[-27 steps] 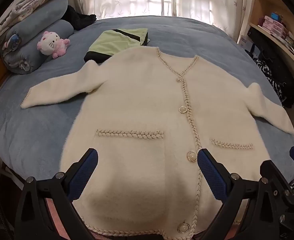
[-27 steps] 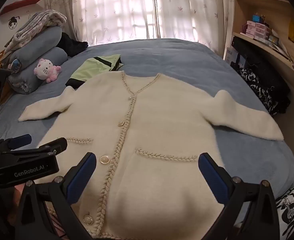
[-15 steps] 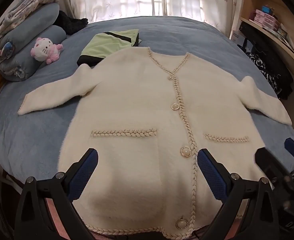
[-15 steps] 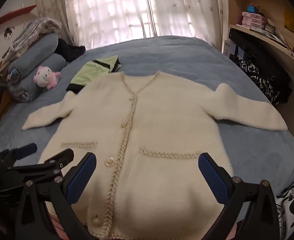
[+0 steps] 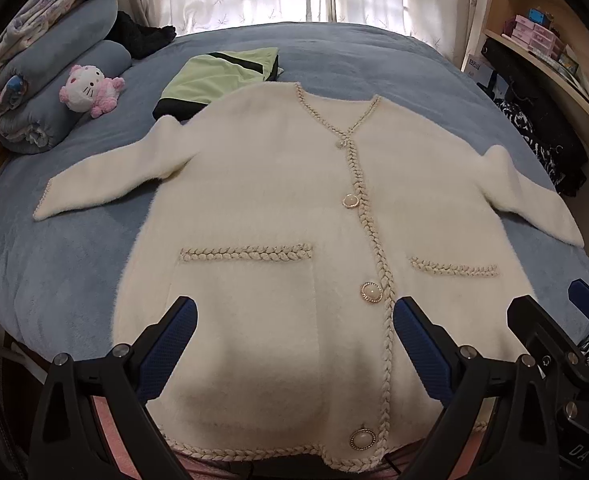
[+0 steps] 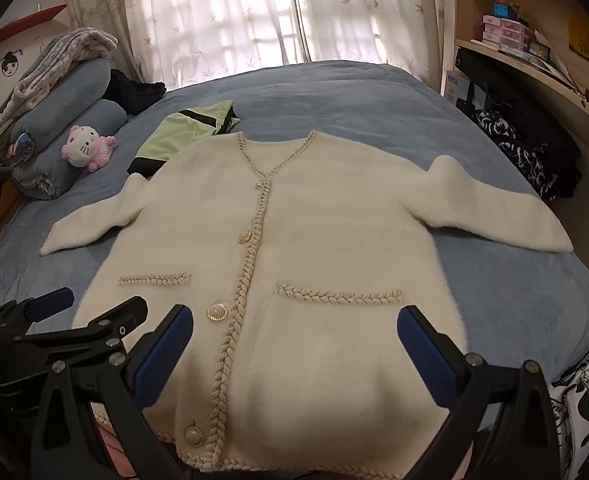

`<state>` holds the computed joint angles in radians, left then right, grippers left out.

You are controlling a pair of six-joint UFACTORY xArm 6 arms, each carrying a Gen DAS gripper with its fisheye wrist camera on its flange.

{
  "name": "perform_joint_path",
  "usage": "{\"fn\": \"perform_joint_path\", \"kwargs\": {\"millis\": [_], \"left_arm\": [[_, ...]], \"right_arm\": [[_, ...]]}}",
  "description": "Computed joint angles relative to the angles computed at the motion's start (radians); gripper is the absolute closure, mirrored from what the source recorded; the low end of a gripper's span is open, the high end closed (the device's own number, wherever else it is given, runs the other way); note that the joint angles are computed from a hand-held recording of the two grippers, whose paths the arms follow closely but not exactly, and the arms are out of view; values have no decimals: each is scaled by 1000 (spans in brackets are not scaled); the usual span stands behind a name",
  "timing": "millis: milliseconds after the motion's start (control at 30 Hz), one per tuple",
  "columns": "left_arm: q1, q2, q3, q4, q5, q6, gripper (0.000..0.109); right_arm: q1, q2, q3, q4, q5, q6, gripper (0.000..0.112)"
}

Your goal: Fold large clothes

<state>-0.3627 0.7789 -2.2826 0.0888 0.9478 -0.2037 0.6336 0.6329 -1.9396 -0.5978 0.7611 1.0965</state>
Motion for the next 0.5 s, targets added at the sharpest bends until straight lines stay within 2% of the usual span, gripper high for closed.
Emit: {"fn": "perform_joint_path", "kwargs": {"millis": [500], "left_arm": [[-5, -64, 101, 18, -43, -9, 11]], "right_arm": [[5, -38, 59, -8, -15, 37, 10]]}}
